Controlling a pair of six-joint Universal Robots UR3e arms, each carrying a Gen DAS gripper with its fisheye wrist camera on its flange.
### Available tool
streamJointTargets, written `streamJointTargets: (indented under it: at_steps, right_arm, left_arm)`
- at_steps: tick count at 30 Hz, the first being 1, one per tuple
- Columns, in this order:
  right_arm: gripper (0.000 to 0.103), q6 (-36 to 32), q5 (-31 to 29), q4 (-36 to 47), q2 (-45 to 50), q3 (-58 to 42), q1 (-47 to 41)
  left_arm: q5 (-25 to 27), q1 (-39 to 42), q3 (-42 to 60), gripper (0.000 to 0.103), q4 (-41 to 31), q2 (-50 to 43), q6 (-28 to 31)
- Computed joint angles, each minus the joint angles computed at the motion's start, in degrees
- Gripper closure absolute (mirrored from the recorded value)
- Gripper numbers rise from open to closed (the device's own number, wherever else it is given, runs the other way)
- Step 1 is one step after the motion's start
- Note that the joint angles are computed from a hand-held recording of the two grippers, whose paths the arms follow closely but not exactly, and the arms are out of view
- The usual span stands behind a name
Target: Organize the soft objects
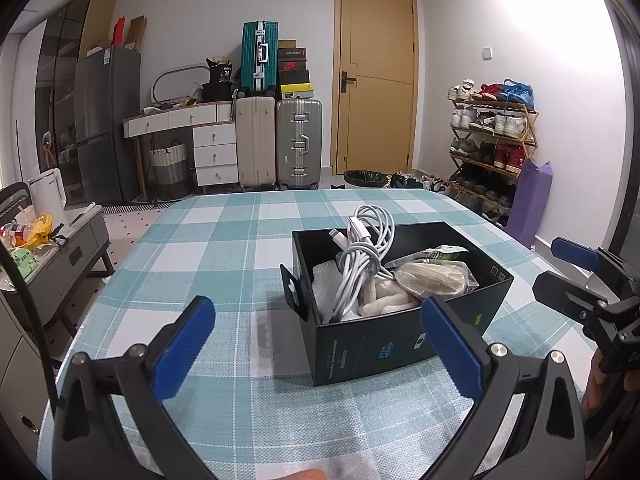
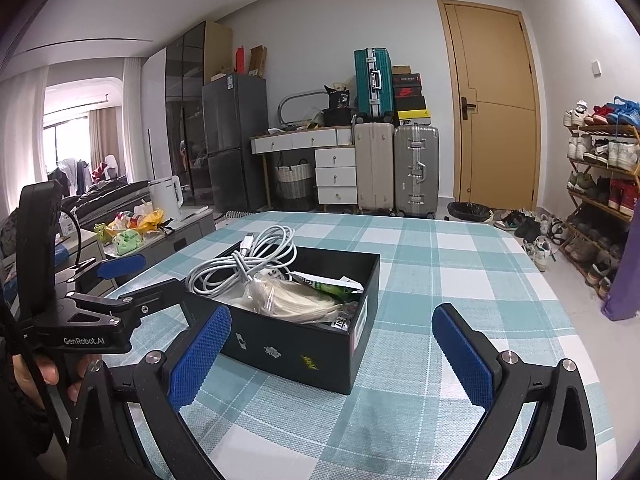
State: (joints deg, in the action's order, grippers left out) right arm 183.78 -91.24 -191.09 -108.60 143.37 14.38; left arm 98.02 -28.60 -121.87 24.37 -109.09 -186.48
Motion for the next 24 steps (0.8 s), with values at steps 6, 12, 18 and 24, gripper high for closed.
streamJointTargets:
  at_steps: [6, 12, 18, 24]
  right_arm:
    - [0.001, 0.0, 0.15, -0.07, 0.03, -0.06, -0.01]
    - [0.001, -0.12, 0.2, -0.22, 0.15, -0.05, -0.1]
    - [0.001, -0.13, 0.23, -0.38, 0.2, -0.03, -0.03]
    - [0.001, -0.08, 0.13, -0.37, 0.37, -0.13, 0.12]
  left_arm:
    - [-0.02, 0.02, -0.1, 0.0, 0.1, -0.01, -0.05]
    - [-0.03, -0.06, 0.06, 0.0, -0.06, -0.1, -0.1]
    - [0.01, -0.14, 0.24, 0.0, -0.18, -0.2, -0.27]
    - [-0.06, -0.11, 0.34, 0.0, -0.06, -0.41, -0.22]
